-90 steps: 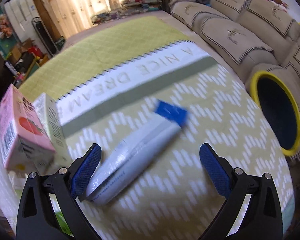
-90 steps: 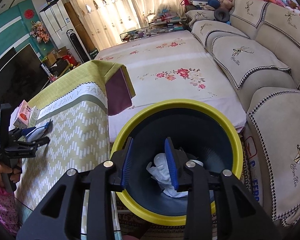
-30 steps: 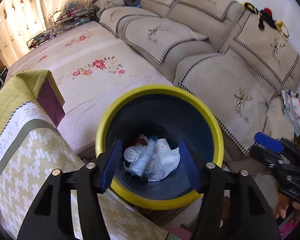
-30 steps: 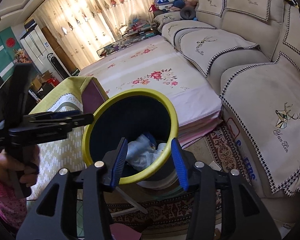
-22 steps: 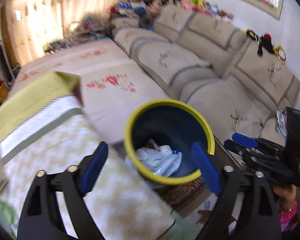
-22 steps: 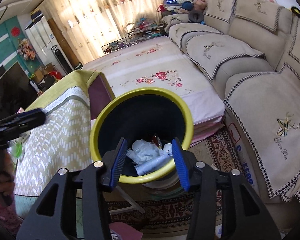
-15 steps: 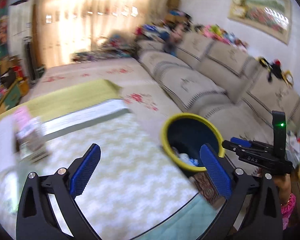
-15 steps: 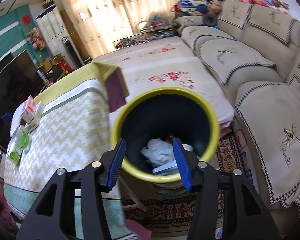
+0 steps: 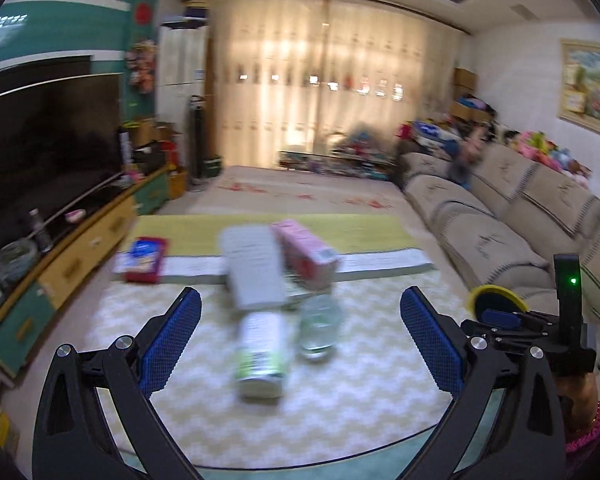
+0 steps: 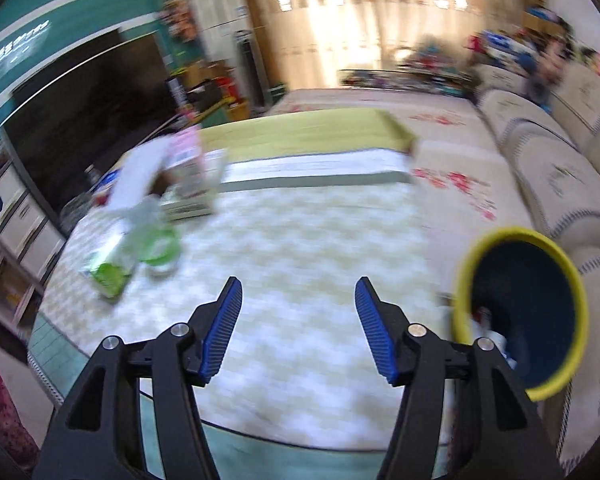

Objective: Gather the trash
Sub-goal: 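Grasp the clear glass cup with green liquid with the right gripper, then carry the glass cup over the yellow bin and open the right gripper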

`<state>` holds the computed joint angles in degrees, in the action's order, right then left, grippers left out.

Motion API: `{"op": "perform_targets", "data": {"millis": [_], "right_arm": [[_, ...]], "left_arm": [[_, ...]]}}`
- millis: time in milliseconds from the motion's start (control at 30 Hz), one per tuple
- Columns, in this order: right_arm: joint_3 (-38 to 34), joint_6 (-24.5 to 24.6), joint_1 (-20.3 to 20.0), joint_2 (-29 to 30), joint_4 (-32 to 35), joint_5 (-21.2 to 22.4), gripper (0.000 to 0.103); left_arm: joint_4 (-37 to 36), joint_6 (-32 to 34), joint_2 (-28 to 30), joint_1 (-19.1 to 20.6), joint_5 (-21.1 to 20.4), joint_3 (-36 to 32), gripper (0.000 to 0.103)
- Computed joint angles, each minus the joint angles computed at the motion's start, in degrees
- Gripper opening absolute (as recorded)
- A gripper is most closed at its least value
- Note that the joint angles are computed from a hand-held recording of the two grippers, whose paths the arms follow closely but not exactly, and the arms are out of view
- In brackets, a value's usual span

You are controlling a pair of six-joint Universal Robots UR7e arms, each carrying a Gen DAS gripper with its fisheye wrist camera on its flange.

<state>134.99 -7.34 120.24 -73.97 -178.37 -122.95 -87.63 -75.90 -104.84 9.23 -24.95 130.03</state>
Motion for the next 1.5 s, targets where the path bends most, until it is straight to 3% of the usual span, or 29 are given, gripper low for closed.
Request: {"op": "perform_targets", "data": {"millis": [100,333,667,733,800,867,1167,1300,1500], "right_arm": [[-3.00,-0.09,2.25,5.72,-0.29,1.48,0.061],[-10.13,-0.11,5.75,16.06,1.09,3.20,0.061],[-16.92,0.82,6.31,23.78,2.55,2.86,0.061],[-17.82,1.25,6.24,24.94,3.16,2.20,0.048],[-17.75,1.21,6.08,25.09,2.58,1.59,0.048],[-17.06,1.83,5.60,24.05,2.59,3.36,0.048],[-11.33,2.46,4.74,16.22,-0.68,3.94,0.048],[-6.84,2.98,2.22,10.38,-2.43,3.46,0.048],[-0.94,3.85,-4.48,0.22,-5.49,-1.73,0.048]], "left_arm": [[11.88,-8.48,-4.74,-0.69,-0.95,-0.78,0.098],[21.41,-15.55,-11.49,-1.09,-2.12,-0.11,0.098],[18.91,-14.88,-12.79,-1.21,-3.03,1.85,0.098],[18.38,-14.58,-13.03,-1.16,-3.15,2.14,0.098],[17.78,-14.14,-13.18,-1.11,-3.31,2.47,0.098],[17.37,-13.75,-13.16,-1.02,-3.47,2.64,0.098],[8.66,-7.90,-10.90,1.26,-4.06,4.38,0.098],[2.31,-3.37,-8.77,3.17,-4.26,5.36,0.098],[-12.23,5.96,-3.93,7.23,-5.86,7.46,0.098]]}}
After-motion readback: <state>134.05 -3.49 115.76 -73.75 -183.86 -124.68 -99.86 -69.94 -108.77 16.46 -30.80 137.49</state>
